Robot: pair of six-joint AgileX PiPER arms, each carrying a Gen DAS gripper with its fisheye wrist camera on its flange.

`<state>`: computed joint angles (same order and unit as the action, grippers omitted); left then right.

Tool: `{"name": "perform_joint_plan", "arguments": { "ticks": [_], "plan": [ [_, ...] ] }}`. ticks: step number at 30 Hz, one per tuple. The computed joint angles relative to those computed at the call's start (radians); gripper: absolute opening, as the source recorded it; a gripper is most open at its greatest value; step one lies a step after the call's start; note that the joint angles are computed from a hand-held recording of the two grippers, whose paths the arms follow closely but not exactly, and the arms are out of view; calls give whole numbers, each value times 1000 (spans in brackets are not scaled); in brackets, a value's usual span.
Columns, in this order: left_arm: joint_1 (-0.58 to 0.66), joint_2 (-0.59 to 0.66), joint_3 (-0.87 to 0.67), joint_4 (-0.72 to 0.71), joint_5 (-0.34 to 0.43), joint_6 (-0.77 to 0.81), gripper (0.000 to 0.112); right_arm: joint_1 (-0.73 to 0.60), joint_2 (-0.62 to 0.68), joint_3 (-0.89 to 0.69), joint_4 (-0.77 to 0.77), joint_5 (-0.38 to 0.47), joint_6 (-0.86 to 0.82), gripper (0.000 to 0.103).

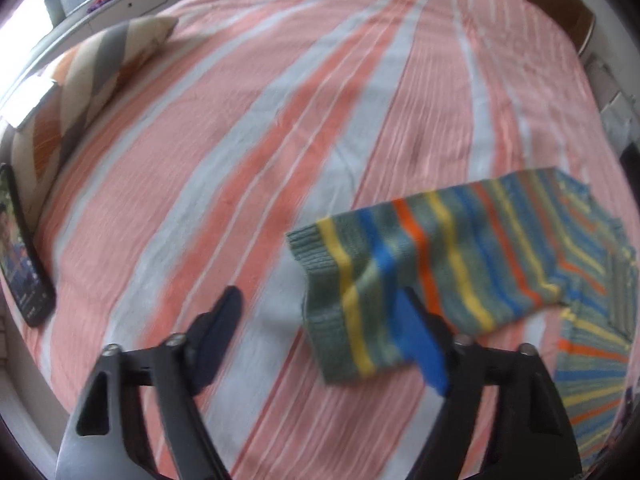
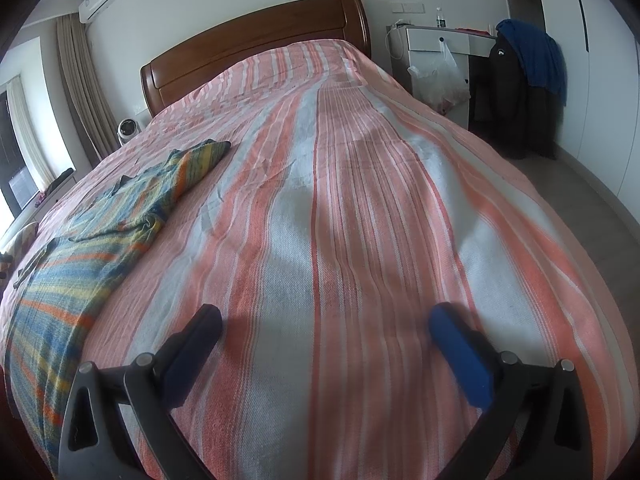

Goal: Fold small clothes

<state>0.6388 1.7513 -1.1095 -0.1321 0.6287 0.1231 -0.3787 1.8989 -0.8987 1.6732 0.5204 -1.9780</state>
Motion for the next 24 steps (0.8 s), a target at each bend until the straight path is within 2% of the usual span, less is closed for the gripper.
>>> {"name": "perform_joint_plan", "arguments": {
  "ticks": [1,2,3,5,9,13,16,19,20,21,22,24],
  "plan": [
    [0,28,-16,-8,-1,-14,49,1,-1,0,-1,-3,0,103],
    [6,45,-26,-53,-4,-2,17,3,-2,0,-1,-6,2,103],
    [10,53,-36,-99,3,23,4,3,-2,0,-3,-8,3,103],
    [-16,50,-80,-114,31,5,3,4,-4,0,-4,-11,2,103],
    [-160,-27,-218,-83,93,-40,3,3,-4,1,5,-10,-9,103],
    [-401,-56,-408,-44,157,-105,3,10,-3,2,18,-20,-20,103],
    [-608,17,-553,13,181,-158,3,8,-2,-1,12,-19,-15,103],
    [-766,140,-655,103,184,-234,10,9,-2,-1,12,-20,-15,103],
    [-800,198,-700,102,211,-244,30,8,-2,-1,11,-20,-15,103],
    [-823,266,-747,102,237,-260,57,8,-3,-1,11,-19,-15,103],
    [-846,293,-764,128,262,-308,64,9,-3,-1,11,-20,-14,103],
    [-833,296,-722,102,213,-319,66,10,-3,-1,9,-23,-12,103]
  ]
}}
